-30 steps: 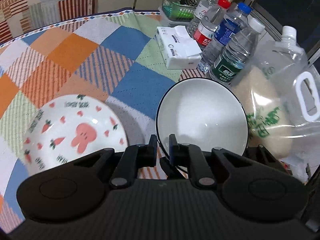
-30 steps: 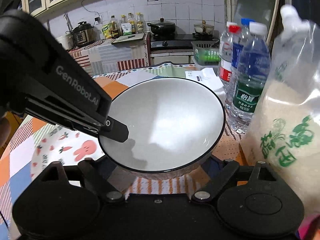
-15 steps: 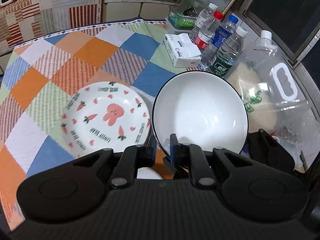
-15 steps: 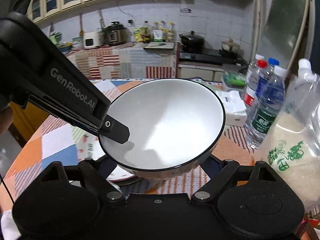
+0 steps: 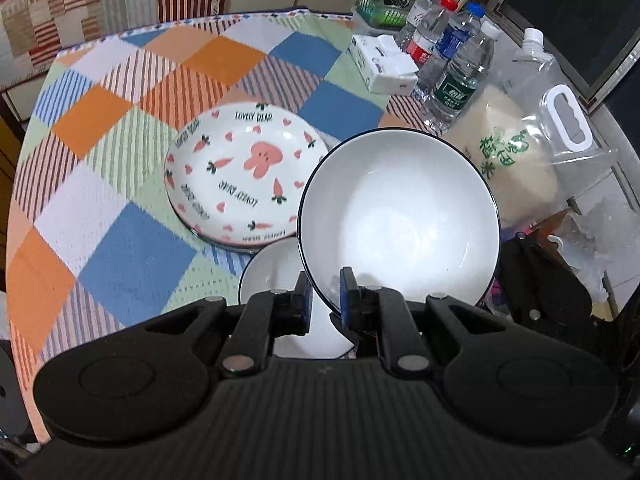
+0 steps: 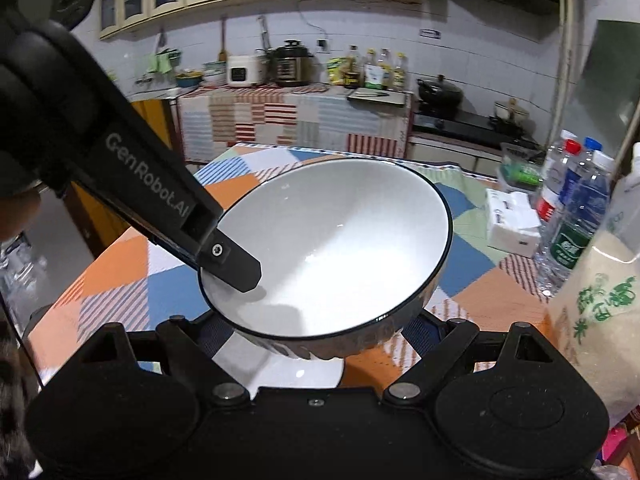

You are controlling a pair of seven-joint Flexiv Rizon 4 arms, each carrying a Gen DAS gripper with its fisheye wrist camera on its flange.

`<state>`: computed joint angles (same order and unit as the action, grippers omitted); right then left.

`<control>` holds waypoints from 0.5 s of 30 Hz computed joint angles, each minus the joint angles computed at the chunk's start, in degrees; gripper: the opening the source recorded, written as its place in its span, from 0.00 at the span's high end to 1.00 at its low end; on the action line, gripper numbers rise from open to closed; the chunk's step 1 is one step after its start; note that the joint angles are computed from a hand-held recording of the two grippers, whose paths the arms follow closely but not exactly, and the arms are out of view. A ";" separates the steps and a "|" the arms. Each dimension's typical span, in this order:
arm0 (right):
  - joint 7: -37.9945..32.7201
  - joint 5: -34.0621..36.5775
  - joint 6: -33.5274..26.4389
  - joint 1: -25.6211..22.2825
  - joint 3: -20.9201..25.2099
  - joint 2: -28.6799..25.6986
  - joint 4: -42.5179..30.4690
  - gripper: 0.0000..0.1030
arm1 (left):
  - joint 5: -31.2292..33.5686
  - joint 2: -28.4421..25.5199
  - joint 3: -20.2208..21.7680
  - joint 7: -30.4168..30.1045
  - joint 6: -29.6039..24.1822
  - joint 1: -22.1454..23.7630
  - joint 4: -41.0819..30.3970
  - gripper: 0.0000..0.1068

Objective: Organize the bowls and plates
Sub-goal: 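Lower the bowl onto the bowl stack and open the left tool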

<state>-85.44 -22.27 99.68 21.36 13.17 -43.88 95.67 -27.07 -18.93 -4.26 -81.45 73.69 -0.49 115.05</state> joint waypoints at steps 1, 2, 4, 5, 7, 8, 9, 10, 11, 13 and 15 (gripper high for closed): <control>-0.25 -0.08 0.38 -0.03 0.04 -0.04 0.31 0.11 | -0.67 0.14 -0.41 0.57 0.24 0.35 0.63 0.89; -0.45 -0.15 0.69 0.06 -0.05 -0.03 0.63 0.11 | -1.08 0.24 -0.60 0.92 0.29 0.52 1.12 0.89; -0.96 -0.59 0.67 -0.05 0.23 0.05 1.23 0.11 | -1.53 0.30 -0.63 1.05 0.14 0.57 1.78 0.89; -1.25 -0.93 0.30 -0.58 0.95 -0.04 1.35 0.11 | -1.65 0.24 -0.61 1.02 0.15 0.53 1.98 0.89; -1.64 -1.33 -0.81 -1.69 2.59 -0.23 1.47 0.11 | -1.73 0.21 -0.46 0.92 -0.12 0.47 2.51 0.89; -1.86 -1.42 -1.41 -2.13 3.29 -0.27 1.58 0.11 | -1.41 0.06 -0.19 0.63 -0.46 0.33 2.52 0.89; -2.02 -1.35 -1.81 -2.24 3.65 -0.17 1.87 0.11 | -0.96 -0.04 0.13 0.32 -0.91 0.19 2.48 0.89; -2.25 -1.30 -2.37 -2.52 4.21 -0.07 2.15 0.11 | -0.20 -0.12 0.65 -0.35 -1.64 -0.07 2.33 0.89; -2.63 -1.34 -3.13 -3.05 5.06 -0.16 2.16 0.11 | 0.82 -0.13 1.31 -1.27 -2.55 -0.42 2.11 0.89; -3.68 -1.20 -4.70 -4.48 7.28 -0.39 2.19 0.11 | 2.69 -0.37 2.35 -3.00 -4.61 -0.80 1.34 0.89; -5.06 -0.78 -6.61 -6.03 9.74 -0.65 1.99 0.11 | 2.99 -0.68 2.47 -3.79 -6.39 -0.38 0.89 0.89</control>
